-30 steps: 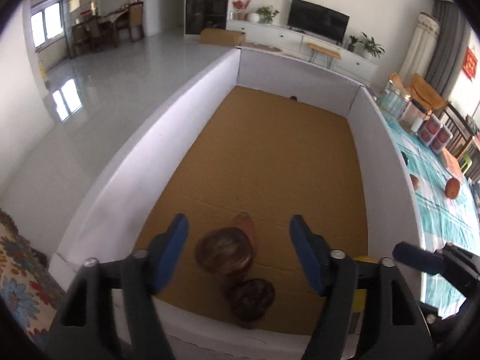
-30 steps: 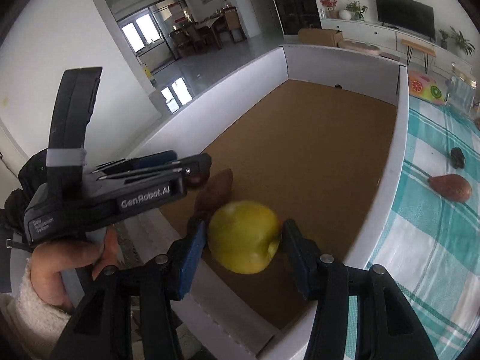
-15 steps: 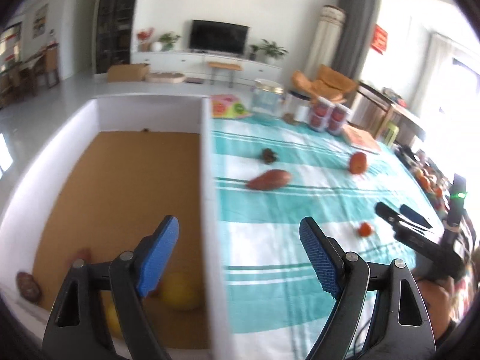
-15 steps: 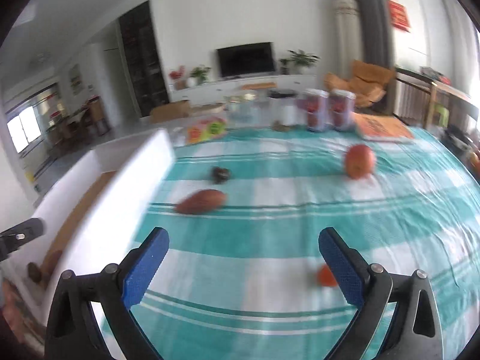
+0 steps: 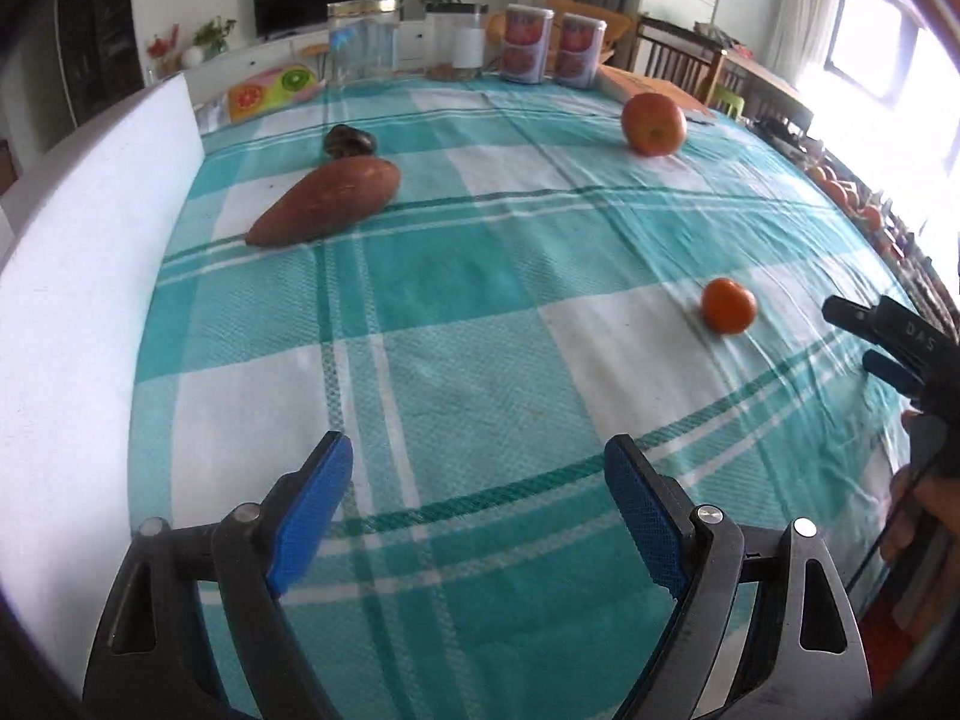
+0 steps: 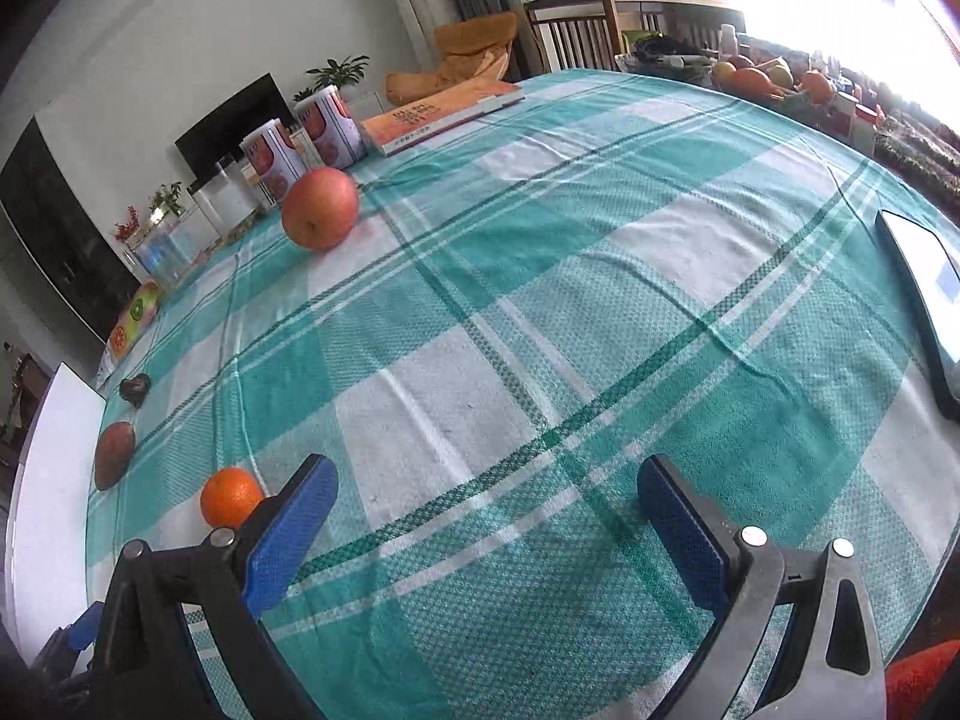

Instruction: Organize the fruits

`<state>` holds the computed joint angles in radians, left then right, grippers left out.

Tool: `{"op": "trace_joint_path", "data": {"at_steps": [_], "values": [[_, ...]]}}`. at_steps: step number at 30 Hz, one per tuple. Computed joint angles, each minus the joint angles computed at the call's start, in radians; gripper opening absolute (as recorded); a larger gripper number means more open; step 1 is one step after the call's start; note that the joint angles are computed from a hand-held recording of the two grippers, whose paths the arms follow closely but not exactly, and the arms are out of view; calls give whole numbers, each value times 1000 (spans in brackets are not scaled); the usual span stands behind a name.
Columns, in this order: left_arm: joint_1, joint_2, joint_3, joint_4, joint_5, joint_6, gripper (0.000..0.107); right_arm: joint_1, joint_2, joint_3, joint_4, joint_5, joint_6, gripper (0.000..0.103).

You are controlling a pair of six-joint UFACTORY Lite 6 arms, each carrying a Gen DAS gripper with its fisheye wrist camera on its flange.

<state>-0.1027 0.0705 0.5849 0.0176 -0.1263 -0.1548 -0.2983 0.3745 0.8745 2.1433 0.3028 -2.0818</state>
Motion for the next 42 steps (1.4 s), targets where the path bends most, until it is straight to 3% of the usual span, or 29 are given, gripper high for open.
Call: {"op": "trace_joint_path", "data": {"at_steps": [4,8,14,17,32,42], "values": [[27,108,78,-206,-46,209,88,32,1,-10,116,-27,-117,100],[39,163,98,-209,-93,205,88,39,1,-12,140,-34,-139,100],[29,176,108,-258,-87,268,91,64,2,-19,254,-49,-248,103],[14,189,123,-371,-82,384,92,77,1,-19,315,-66,-310,103],[14,189,123,-370,-83,383,93,96,2,-17,405,-88,-397,103],[14,188,122,-369,-83,383,93,123,10,-10,584,-116,-579,103]]}}
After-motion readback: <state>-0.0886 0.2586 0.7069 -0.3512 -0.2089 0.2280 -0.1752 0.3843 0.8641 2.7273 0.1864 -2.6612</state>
